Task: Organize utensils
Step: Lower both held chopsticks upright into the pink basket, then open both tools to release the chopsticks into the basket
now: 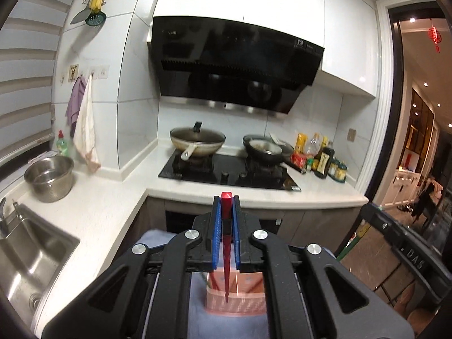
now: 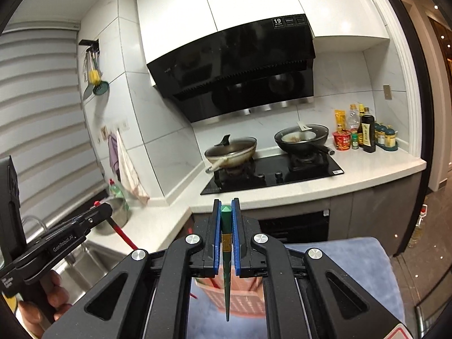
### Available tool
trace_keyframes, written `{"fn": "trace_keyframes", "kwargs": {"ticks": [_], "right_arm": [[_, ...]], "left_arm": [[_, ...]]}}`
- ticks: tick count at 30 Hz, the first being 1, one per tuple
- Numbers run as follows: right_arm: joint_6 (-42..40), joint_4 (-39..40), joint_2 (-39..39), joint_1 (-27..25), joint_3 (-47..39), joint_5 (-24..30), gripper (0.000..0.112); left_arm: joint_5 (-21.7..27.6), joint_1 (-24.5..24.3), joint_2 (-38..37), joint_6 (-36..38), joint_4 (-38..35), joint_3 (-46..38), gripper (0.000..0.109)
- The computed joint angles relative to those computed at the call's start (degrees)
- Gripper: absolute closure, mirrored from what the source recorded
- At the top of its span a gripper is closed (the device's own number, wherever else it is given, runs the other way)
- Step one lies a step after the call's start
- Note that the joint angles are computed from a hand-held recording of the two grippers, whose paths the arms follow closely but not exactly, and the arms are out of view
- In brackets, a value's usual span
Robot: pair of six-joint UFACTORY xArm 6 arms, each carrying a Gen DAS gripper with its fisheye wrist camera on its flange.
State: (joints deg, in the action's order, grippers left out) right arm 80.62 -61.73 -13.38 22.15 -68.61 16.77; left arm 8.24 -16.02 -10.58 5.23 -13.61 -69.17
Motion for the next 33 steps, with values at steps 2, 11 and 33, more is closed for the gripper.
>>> {"fn": "trace_keyframes", "kwargs": {"ticks": [2, 11, 33], "right_arm": [[-0.25, 0.02, 2.98, -0.78, -3.19, -0.17, 0.106], [-4.84, 4.78, 12.49, -2.85, -10.35, -0.12, 0.106], [-5.1, 4.87, 12.52, -2.03, -5.69, 2.57, 0.078]], "left_arm": [[-1.11, -0.13, 3.26, -1.52, 2.2, -3.16, 0.102], [0.07, -0.17, 12.67, 0.11, 0.61, -10.6, 0.102], [0.06, 0.2, 12.11, -7.82, 8.03, -4.47, 0.068]]}}
